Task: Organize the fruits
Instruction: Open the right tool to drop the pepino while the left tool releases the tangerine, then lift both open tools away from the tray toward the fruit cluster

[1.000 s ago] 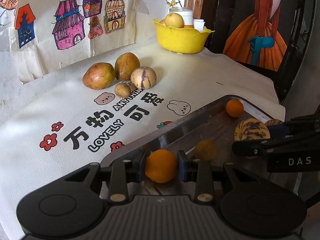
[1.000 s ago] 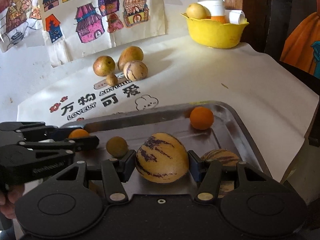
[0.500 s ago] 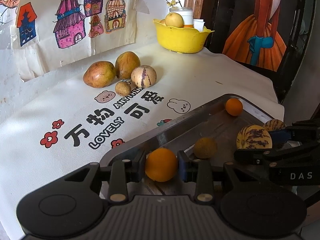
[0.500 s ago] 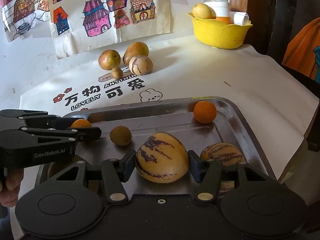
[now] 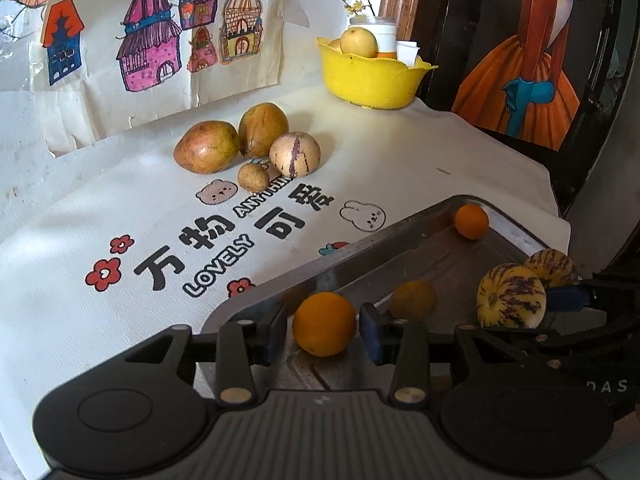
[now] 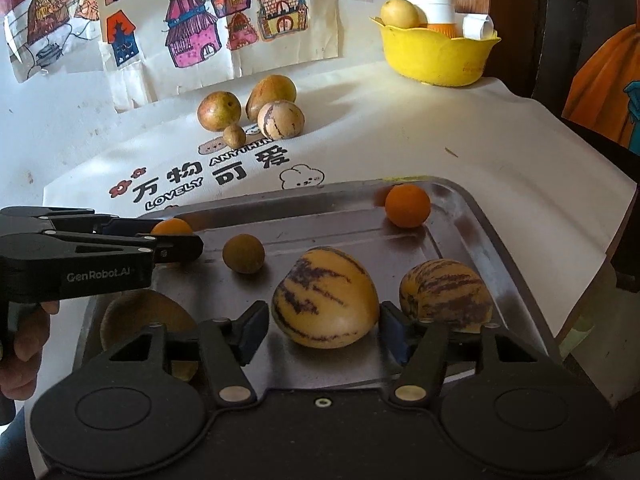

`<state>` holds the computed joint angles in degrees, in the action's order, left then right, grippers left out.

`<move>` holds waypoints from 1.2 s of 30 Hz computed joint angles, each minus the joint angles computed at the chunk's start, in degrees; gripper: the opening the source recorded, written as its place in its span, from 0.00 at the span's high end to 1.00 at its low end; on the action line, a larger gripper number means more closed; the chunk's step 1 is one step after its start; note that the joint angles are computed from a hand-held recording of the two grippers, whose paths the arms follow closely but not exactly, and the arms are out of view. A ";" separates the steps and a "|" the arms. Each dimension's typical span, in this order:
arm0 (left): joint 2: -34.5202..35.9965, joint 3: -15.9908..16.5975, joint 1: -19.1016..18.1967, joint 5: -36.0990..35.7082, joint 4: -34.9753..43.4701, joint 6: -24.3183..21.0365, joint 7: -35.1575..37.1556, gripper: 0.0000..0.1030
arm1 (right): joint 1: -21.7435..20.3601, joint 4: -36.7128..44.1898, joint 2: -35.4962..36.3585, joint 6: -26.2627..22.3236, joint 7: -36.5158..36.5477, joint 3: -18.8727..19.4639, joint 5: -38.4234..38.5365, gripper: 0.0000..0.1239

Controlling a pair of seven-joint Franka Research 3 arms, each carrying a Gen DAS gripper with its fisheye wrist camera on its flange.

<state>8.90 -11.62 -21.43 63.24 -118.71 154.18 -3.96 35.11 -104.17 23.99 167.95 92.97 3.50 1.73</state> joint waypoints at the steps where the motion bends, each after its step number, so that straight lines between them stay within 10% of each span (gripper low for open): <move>1: -0.15 0.07 -0.03 0.35 -0.04 0.03 -0.38 0.52 | 0.18 -0.38 -0.38 0.30 0.21 -0.21 -0.12 0.45; 5: -1.51 0.24 -0.11 3.38 -0.67 -0.20 -3.99 0.27 | 0.37 -2.56 -2.52 1.98 0.61 -0.35 -0.35 0.36; 16: -5.82 -0.90 2.54 9.25 -3.37 0.78 -12.74 0.02 | 0.26 -6.39 -6.46 5.71 -0.62 0.90 0.10 0.17; 28: -12.64 -3.13 4.96 9.03 -8.92 -1.61 -17.23 0.01 | -3.27 -6.83 -7.94 8.75 -4.46 6.94 9.20 0.17; 36: -18.75 -4.95 7.15 5.20 -13.14 -2.99 -14.91 0.01 | 4.29 -7.41 -9.96 8.81 2.61 -0.64 1.30 0.17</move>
<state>-9.85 -16.57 -14.28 68.43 -131.85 151.19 -18.87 39.41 -111.58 14.03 176.76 95.58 2.86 3.03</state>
